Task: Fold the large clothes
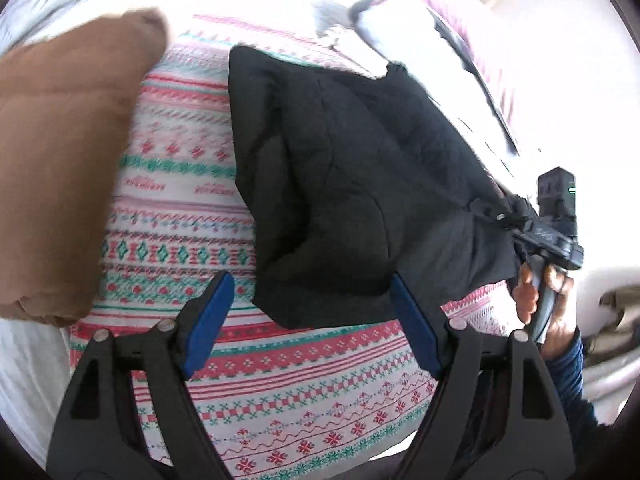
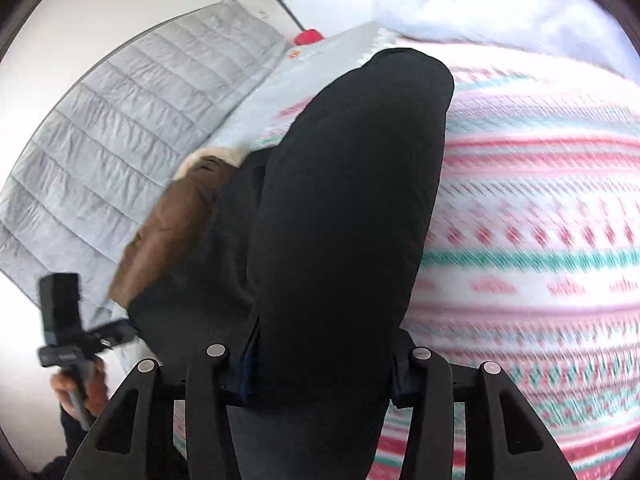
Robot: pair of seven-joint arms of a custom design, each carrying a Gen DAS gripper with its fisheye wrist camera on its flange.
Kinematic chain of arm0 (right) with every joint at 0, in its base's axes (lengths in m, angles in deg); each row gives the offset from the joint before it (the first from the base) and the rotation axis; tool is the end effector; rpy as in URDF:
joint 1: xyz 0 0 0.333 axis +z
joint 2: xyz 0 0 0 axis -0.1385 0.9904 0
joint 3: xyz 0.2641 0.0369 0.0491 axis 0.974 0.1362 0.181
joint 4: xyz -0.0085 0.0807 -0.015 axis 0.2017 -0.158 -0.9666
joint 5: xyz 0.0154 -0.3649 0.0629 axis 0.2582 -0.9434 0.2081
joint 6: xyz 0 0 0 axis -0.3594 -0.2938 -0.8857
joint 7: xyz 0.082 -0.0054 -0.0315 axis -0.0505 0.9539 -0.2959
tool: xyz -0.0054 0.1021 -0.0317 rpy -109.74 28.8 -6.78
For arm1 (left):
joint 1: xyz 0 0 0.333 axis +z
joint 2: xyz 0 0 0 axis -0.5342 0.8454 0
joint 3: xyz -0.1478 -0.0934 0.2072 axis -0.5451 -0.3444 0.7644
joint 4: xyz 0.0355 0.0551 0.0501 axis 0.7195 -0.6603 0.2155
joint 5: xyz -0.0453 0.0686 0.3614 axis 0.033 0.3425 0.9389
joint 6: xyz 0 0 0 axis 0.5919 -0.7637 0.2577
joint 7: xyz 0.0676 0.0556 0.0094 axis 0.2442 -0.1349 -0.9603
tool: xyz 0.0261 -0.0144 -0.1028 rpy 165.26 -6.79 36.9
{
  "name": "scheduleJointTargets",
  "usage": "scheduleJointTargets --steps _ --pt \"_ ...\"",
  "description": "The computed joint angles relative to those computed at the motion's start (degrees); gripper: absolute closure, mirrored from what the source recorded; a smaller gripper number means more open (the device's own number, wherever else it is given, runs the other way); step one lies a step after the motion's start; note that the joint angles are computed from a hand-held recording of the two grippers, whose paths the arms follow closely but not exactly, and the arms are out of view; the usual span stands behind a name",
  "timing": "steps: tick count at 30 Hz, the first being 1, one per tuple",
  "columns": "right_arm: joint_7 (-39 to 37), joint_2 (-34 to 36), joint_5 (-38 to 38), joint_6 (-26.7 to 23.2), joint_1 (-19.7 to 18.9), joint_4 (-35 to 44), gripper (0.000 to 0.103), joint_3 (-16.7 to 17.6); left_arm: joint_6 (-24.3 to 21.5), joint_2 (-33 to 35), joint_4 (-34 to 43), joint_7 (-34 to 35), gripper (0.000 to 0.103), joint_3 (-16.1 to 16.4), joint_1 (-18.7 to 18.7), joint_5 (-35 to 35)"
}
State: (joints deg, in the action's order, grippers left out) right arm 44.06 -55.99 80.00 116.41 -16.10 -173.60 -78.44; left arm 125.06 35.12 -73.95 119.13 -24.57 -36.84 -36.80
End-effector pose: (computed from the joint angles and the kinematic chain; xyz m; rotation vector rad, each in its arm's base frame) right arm 0.6549 -0.0645 0.3844 -1.7813 1.6583 0.0830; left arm 0.5190 -0.0801 0.4107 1.9418 -2.2130 1.0263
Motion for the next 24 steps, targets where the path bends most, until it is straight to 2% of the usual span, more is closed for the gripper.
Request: scheduleJointTargets --steps 2,5,7,9,12,13,14,17,21,24 --pt "1.2 2.1 -0.4 -1.3 -0.4 1.2 0.051 -0.3 1.7 -0.2 0.0 -0.1 0.023 -0.3 -0.4 -0.5" --pt "2.5 4.6 -0.6 -2.6 -1.2 3.8 0.047 -0.1 -1.9 1.3 2.2 2.3 0.023 0.9 -0.3 -8.5" --pt "2.5 5.2 -0.5 -3.8 -2.0 5.0 0.044 0.2 -0.5 2.0 2.7 1.6 0.023 -0.1 -0.2 -10.1" --pt "1.6 5.3 -0.1 -5.5 -3.6 5.2 0.041 0.0 2.8 4.2 4.2 -1.3 0.022 -1.9 -0.9 -5.8" --pt "2.2 7.0 1.3 -8.4 -5.3 7.4 0.033 0.3 6.3 7.1 5.7 -11.2 0.022 -3.7 -1.5 8.3" --pt "2.2 7.4 1.6 -10.0 -6.3 8.2 0.031 0.2 7.3 8.1 6.1 -15.1 0.022 -3.2 -2.3 12.2" --pt "2.2 7.7 1.9 -11.2 -7.0 8.7 0.031 0.1 7.0 8.8 6.6 -16.0 0.020 -4.1 -1.1 12.2" --pt "3.5 8.1 2.7 -13.2 -7.6 9.6 0.028 0.4 3.7 10.9 7.9 -12.9 0.015 -5.0 1.5 3.0" --pt "5.2 9.1 3.8 -16.2 -8.9 11.0 0.024 0.4 -1.2 12.9 9.1 -9.3 0.012 -5.9 3.4 -1.8" --pt "7.1 10.1 4.2 -17.9 -9.7 12.5 0.022 0.4 -5.3 14.7 10.3 -8.7 0.006 -6.5 4.4 -4.7"
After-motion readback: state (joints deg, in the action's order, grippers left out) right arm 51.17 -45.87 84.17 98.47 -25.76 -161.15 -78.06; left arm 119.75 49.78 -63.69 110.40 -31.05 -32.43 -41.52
